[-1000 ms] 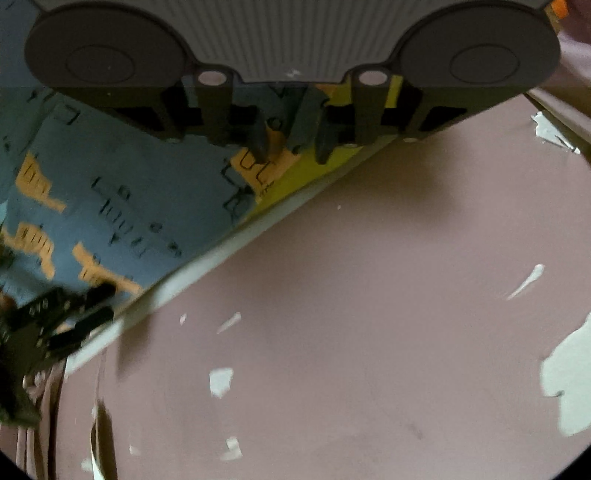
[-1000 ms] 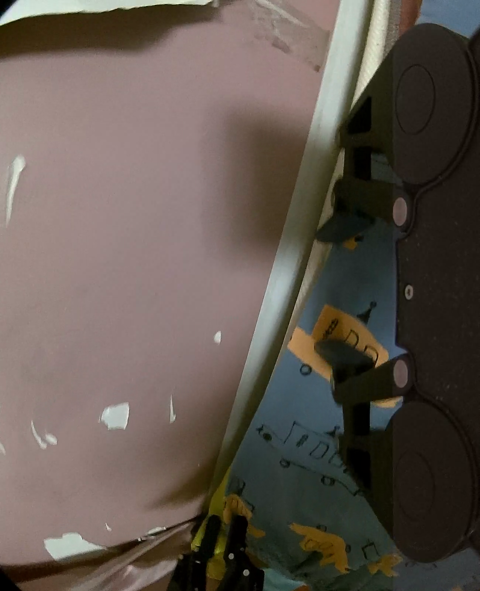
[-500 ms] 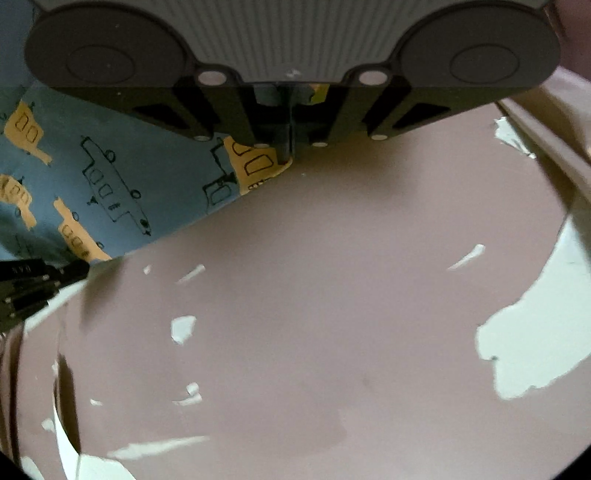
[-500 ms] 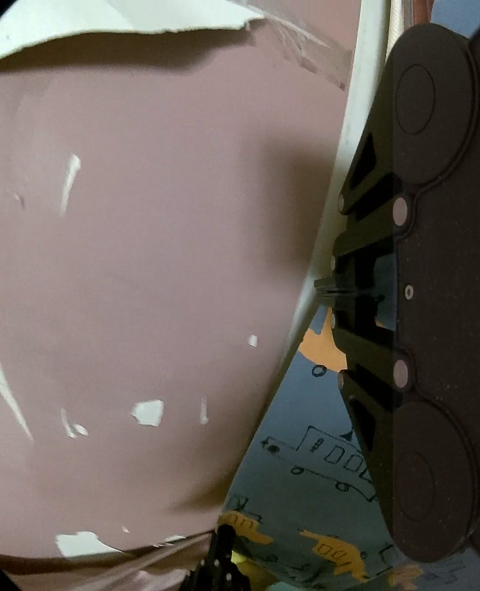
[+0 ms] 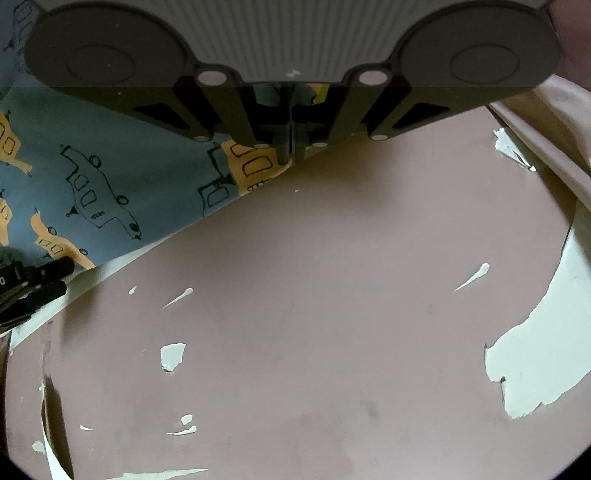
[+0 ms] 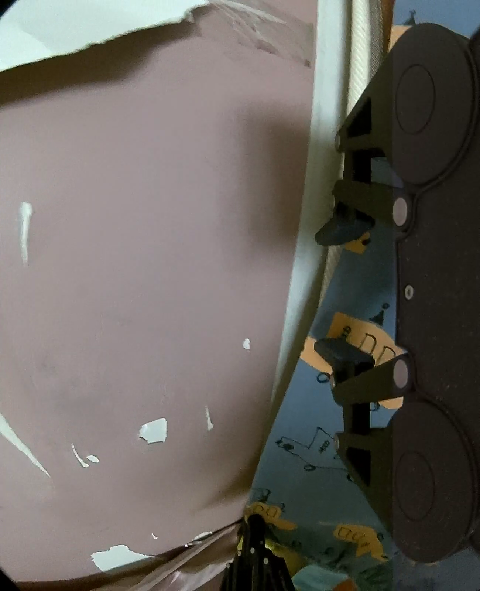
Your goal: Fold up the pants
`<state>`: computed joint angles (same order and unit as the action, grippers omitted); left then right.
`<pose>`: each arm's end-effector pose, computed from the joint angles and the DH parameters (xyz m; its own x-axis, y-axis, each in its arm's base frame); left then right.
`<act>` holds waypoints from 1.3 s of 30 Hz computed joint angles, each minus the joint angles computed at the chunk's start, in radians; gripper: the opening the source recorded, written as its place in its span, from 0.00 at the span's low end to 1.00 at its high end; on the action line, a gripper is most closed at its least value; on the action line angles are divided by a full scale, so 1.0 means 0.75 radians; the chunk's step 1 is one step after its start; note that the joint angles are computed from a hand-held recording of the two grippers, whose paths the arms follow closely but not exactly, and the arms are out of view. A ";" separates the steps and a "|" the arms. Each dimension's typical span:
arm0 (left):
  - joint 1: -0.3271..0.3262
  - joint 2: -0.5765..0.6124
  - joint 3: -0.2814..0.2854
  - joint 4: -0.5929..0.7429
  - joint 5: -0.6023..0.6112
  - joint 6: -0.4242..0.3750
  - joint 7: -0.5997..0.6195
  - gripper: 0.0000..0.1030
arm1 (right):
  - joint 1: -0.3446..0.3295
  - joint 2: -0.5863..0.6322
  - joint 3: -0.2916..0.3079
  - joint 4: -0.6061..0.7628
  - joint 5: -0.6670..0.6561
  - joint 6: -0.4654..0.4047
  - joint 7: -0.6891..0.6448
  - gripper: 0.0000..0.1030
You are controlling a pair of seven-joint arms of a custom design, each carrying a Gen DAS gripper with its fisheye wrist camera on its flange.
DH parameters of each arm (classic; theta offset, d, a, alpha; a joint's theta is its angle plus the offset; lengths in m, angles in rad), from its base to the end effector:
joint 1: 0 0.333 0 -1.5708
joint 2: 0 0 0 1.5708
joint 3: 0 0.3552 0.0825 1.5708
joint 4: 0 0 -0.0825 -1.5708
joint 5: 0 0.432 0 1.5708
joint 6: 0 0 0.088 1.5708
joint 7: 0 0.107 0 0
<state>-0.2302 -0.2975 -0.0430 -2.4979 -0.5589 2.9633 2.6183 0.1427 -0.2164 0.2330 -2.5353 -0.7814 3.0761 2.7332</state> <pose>0.4947 -0.1024 0.4845 -0.6131 -0.7347 -0.2904 -0.4371 0.6217 -0.6499 0.4430 0.2380 0.4240 0.0621 -0.9812 -0.1828 -0.7324 0.0796 -0.6763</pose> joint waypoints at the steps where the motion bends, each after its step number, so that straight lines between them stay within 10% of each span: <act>1: -0.012 -0.005 0.008 -0.006 -0.014 0.009 0.012 0.01 | 0.021 0.006 -0.008 0.009 0.020 -0.044 -0.033 0.61; 8: -0.074 -0.036 0.035 -0.041 -0.065 0.070 0.050 0.01 | 0.131 0.036 -0.052 0.062 0.057 -0.173 -0.210 0.02; 15: -0.138 -0.109 0.091 -0.076 -0.097 0.092 0.078 0.01 | 0.029 -0.049 0.083 0.078 -0.462 -0.245 0.337 0.00; 21: -0.228 -0.276 0.210 -0.138 -0.155 0.023 0.203 0.01 | 0.121 -0.272 0.079 -0.022 -0.532 -0.308 0.414 0.00; 30: -0.210 -0.684 0.339 -0.296 -0.182 -0.251 0.530 0.01 | 0.432 -0.699 0.073 -0.214 -0.046 -0.498 -0.035 0.00; 39: 0.029 -1.025 0.326 -0.468 0.007 -0.703 0.809 0.01 | 0.730 -0.832 0.202 -0.287 0.374 -0.760 -0.208 0.00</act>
<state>-0.2086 -1.0666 0.2019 -2.8488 -0.5538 2.4363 3.2253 0.6899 -0.8406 0.3846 -2.7505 -0.5009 2.5060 2.5771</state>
